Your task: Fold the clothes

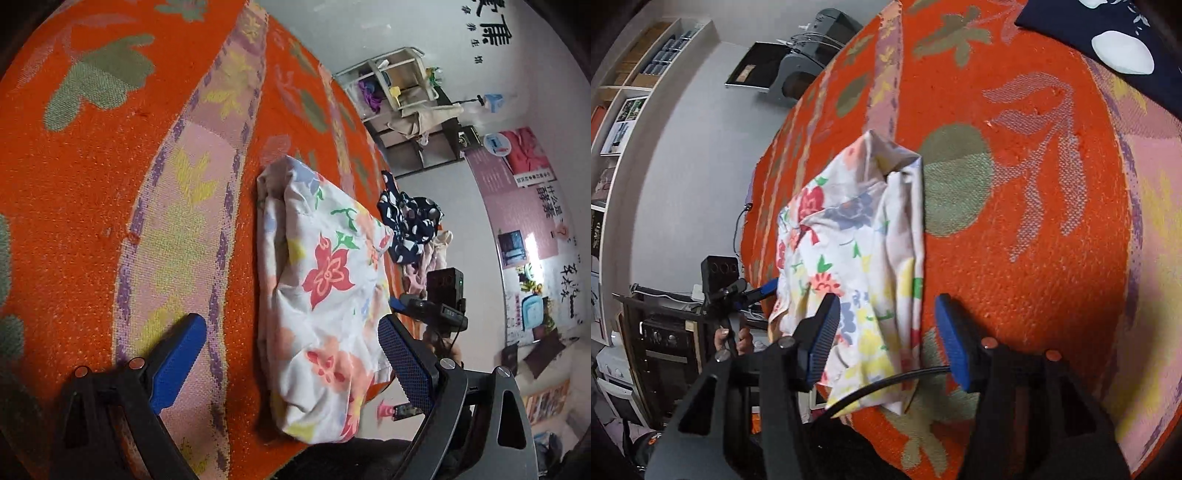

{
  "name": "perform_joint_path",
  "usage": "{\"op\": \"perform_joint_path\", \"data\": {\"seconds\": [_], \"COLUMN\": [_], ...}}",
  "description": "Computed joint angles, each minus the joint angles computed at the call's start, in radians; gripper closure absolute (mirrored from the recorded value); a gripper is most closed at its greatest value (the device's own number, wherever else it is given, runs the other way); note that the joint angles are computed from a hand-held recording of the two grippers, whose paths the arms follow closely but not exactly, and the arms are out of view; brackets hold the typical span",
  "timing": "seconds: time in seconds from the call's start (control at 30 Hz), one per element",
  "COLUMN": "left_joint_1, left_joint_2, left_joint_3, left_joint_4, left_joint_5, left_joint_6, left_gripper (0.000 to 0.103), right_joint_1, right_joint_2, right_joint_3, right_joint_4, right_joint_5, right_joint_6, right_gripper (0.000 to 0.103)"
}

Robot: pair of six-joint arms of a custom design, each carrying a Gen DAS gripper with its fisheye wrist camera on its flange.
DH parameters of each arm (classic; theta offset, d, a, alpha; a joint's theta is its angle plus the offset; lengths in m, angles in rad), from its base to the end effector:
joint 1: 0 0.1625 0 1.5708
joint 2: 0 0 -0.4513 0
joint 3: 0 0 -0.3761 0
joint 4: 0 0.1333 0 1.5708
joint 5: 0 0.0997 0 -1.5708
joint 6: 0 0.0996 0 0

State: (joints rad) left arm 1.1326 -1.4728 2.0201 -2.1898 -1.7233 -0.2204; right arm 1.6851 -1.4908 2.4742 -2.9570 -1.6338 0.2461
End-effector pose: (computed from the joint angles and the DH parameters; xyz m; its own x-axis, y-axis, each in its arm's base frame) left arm -0.0932 -0.4774 0.3249 -0.9614 0.2214 0.1635 0.2183 0.9752 -0.0368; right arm 0.1690 -0.3582 0.2469 -0.9899 0.1360 -0.0393 0.1405 0.9082 -0.3943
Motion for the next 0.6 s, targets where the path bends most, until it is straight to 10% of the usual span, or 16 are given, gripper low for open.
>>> {"op": "perform_joint_path", "data": {"seconds": [0.53, 0.6], "left_joint_1": [-0.011, -0.024], "left_joint_2": [0.165, 0.160], "left_joint_3": [-0.106, -0.106], "left_joint_4": [0.139, 0.152], "left_joint_5": [-0.156, -0.134], "left_joint_6": [-0.028, -0.011], "left_gripper": [0.001, 0.009], "right_joint_1": [-0.037, -0.043], "right_joint_2": [0.105, 0.104], "right_joint_3": [-0.061, -0.056], "right_joint_4": [0.056, 0.055], "right_joint_5": [0.188, 0.189], "right_joint_6": [-0.069, -0.080], "right_gripper": [0.038, 0.052]}}
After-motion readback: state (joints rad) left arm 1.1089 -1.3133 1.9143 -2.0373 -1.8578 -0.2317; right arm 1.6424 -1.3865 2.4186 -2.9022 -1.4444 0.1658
